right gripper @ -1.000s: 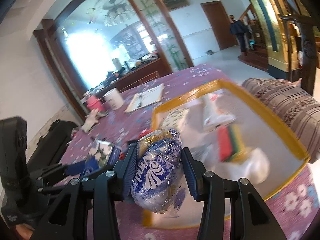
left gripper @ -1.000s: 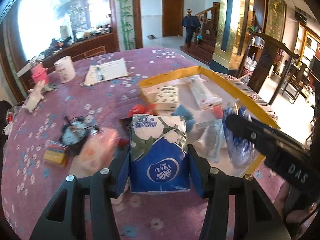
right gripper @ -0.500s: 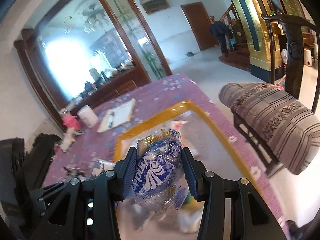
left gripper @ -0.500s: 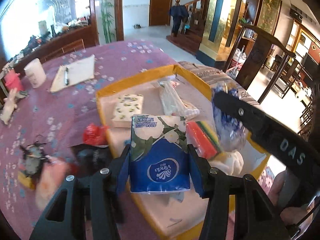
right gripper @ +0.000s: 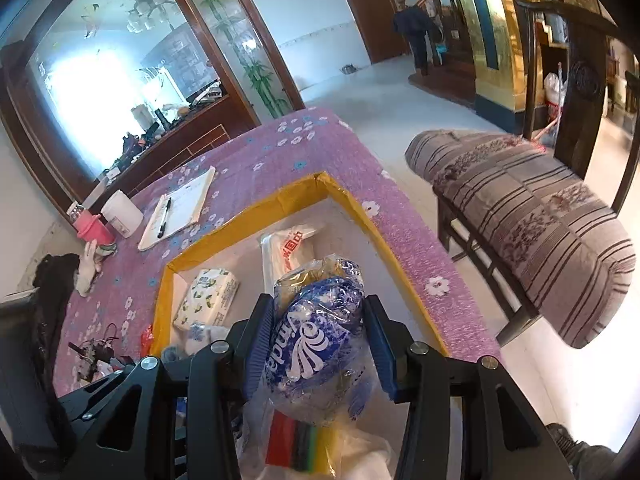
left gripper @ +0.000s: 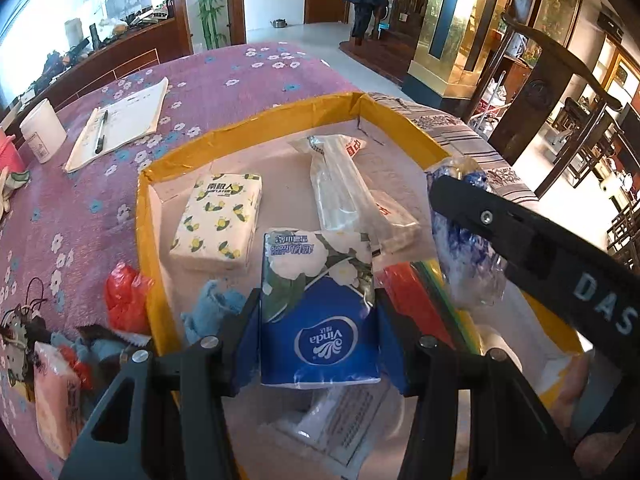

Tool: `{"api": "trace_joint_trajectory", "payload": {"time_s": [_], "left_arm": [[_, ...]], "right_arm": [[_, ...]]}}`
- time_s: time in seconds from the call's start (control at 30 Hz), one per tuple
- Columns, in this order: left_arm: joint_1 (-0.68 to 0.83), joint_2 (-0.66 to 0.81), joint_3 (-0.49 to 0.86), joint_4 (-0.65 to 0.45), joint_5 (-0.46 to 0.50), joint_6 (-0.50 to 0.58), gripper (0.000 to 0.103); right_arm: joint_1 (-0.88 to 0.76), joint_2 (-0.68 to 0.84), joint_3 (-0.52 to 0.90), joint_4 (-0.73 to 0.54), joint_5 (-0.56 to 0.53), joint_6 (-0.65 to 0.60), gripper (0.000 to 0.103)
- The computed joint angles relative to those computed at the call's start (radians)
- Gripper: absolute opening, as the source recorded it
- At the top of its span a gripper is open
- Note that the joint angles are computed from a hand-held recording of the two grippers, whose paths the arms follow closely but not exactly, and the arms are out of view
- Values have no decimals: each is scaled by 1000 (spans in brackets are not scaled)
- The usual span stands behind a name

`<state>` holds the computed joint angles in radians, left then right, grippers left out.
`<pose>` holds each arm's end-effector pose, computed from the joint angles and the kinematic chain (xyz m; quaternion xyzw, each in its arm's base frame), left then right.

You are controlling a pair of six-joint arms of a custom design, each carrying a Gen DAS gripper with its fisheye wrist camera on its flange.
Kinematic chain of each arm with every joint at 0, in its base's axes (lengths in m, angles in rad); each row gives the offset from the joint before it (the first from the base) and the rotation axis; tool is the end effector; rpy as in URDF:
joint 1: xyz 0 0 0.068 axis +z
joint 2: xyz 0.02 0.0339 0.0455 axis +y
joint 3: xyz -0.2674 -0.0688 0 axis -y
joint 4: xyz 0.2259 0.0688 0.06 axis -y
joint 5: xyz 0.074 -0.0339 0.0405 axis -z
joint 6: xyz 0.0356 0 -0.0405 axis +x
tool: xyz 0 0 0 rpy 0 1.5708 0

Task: Organize soft objects
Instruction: 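Open both grippers to drop the tissue box and snack bag into the tray, then move both grippers back to the pile on the table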

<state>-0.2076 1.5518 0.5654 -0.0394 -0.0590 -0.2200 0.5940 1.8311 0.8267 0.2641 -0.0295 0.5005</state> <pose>0.2415 -0.0487 0.1319 -0.0139 0.9626 -0.0293 0.2689 0.2825 0.1920 0.1395 -0.0487 0.9136 0.2214 0.3374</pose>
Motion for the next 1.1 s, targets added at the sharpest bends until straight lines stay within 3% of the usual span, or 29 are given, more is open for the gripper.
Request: {"api": "trace_joint_trajectory", "payload": {"time_s": [0.33,0.43,0.57,0.77,1.1], "left_arm": [[20,47,2,43,33,23,52],[17,35,-6,50,37,24,68],[8,6,-16,38,26,26,68],[11,-152,-81,-10,41,37,69],[64,-514,-232,-183,82,85,69]], "right_arm": [[8,14,32,-43,29,4,51],[11,9,27,-38,37,8,62],[13,-15,-8,4,46,13,66],[38,-105,-108,86,86,34,66],[195,-275,-271,159,182,111,66]]}}
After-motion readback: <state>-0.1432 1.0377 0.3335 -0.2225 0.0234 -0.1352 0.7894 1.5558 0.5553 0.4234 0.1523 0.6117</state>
